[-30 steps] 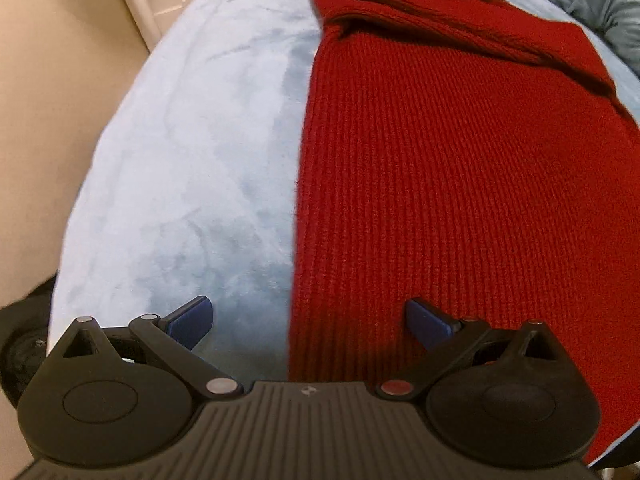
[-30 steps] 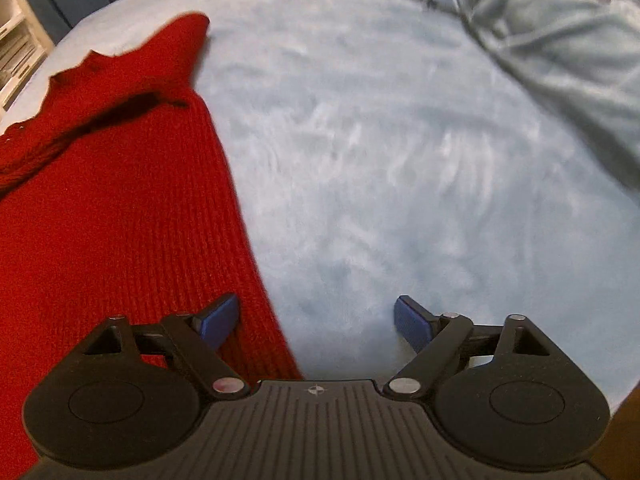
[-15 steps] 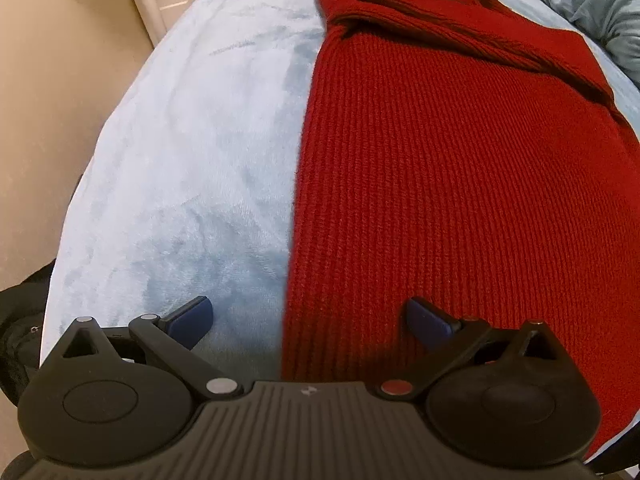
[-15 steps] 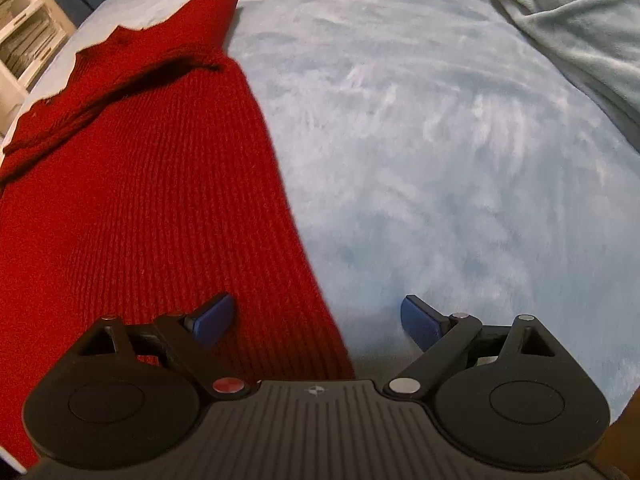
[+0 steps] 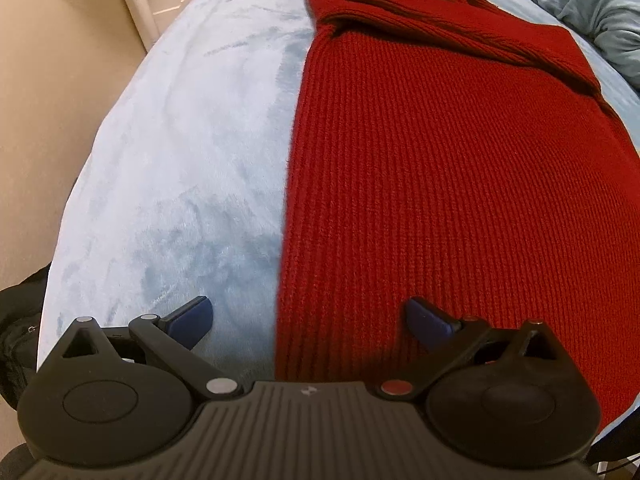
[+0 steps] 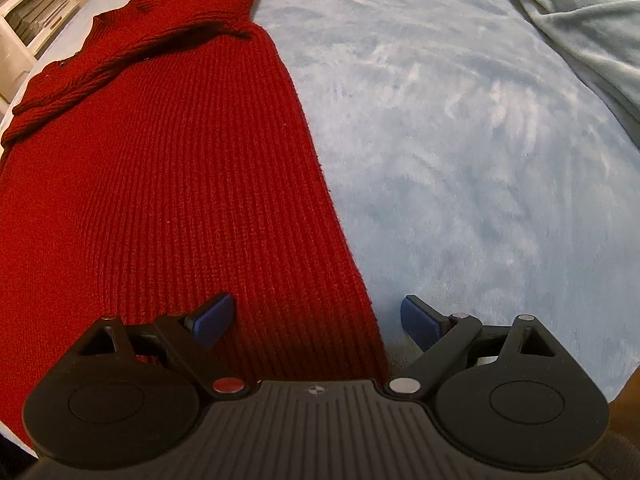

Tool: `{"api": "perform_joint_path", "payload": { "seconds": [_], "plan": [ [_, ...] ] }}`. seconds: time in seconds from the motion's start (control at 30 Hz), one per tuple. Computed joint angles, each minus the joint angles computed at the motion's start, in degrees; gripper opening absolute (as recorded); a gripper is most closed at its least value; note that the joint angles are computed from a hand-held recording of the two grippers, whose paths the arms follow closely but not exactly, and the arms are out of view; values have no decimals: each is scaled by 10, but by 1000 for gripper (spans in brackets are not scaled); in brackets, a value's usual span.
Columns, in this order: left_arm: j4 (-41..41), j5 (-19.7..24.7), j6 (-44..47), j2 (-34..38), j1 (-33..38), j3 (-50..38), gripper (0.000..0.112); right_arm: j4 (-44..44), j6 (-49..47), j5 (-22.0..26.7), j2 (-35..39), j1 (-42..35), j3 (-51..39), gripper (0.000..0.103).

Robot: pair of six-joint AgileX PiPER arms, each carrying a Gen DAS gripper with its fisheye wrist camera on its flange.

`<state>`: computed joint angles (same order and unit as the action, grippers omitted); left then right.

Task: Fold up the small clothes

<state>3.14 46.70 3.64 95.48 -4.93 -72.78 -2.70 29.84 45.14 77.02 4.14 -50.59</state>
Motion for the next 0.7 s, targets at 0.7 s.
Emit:
{"api": "perform_joint_path", "payload": {
  "seconds": [0.7],
  "plan": [
    [-150, 137, 144, 12, 56, -40, 103, 175, -101, 32, -52, -62, 34, 85]
  ]
}}
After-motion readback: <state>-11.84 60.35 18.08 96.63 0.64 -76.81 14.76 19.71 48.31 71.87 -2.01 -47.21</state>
